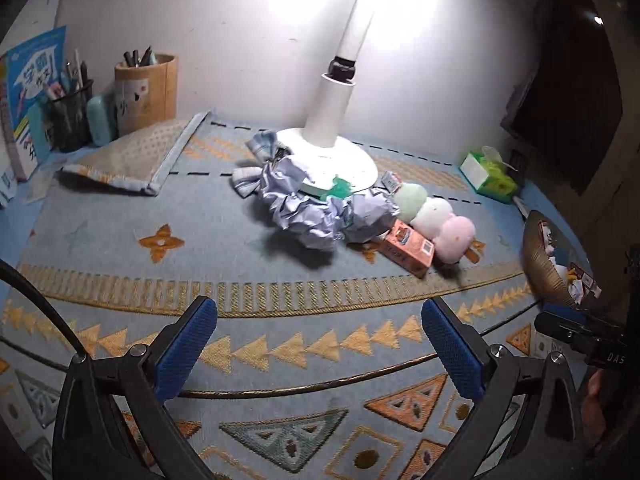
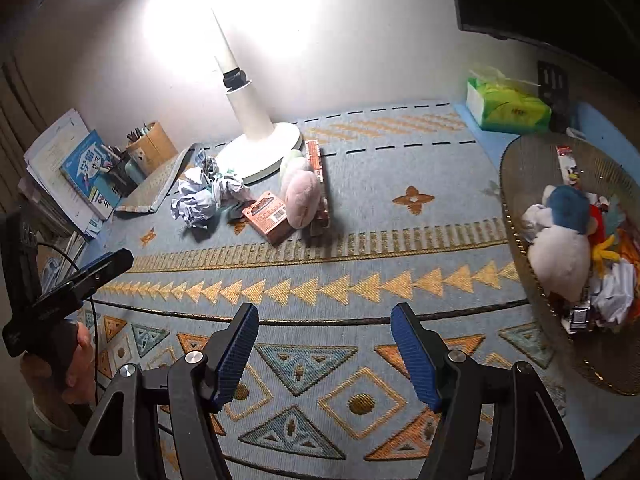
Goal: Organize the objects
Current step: 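Move both open tools back over the rug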
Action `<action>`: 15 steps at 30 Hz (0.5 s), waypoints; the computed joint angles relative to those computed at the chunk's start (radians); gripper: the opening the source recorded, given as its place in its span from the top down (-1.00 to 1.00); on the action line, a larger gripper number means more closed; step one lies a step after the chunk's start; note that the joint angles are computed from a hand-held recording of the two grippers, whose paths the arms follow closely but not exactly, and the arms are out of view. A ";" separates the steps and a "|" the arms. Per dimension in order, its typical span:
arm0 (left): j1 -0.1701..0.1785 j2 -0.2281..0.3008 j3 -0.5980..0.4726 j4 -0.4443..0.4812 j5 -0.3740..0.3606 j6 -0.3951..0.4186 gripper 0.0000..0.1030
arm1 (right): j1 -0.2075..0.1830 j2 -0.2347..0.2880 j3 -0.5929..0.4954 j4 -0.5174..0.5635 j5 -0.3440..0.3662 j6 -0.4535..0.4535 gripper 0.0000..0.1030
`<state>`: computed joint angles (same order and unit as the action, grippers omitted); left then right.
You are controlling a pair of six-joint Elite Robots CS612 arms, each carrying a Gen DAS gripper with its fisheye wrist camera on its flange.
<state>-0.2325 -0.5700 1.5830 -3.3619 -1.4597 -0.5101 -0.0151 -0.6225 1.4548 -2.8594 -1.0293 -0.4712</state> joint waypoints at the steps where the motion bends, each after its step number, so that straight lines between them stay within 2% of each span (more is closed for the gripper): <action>1: 0.005 0.009 -0.005 0.021 0.002 -0.023 -0.99 | 0.007 0.010 -0.001 -0.031 -0.007 0.003 -0.30; 4: 0.010 0.028 -0.009 0.029 0.032 -0.041 -0.99 | 0.028 0.041 -0.012 -0.122 -0.056 -0.006 -0.30; 7: 0.000 0.042 -0.020 0.048 0.082 -0.023 -0.99 | 0.050 0.059 -0.040 -0.080 -0.133 -0.028 -0.30; 9: 0.001 0.040 -0.025 0.073 0.066 -0.013 -0.99 | 0.050 0.070 -0.051 -0.050 -0.120 -0.026 -0.30; 11: -0.008 0.038 -0.021 0.080 0.102 0.002 -0.99 | 0.054 0.076 -0.053 -0.060 -0.143 -0.014 -0.31; 12: -0.013 0.035 -0.024 0.112 0.124 -0.001 -0.99 | 0.057 0.075 -0.046 -0.090 -0.160 -0.015 -0.37; 13: -0.016 0.034 -0.029 0.144 0.137 -0.001 -0.99 | 0.061 0.076 -0.039 -0.121 -0.179 -0.015 -0.58; 15: -0.022 0.033 -0.037 0.180 0.161 0.011 -0.99 | 0.071 0.077 -0.028 -0.167 -0.220 -0.026 -0.75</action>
<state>-0.2543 -0.5370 1.5463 -3.1815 -1.2992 -0.4994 0.0555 -0.5451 1.4263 -3.0262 -1.2491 -0.4970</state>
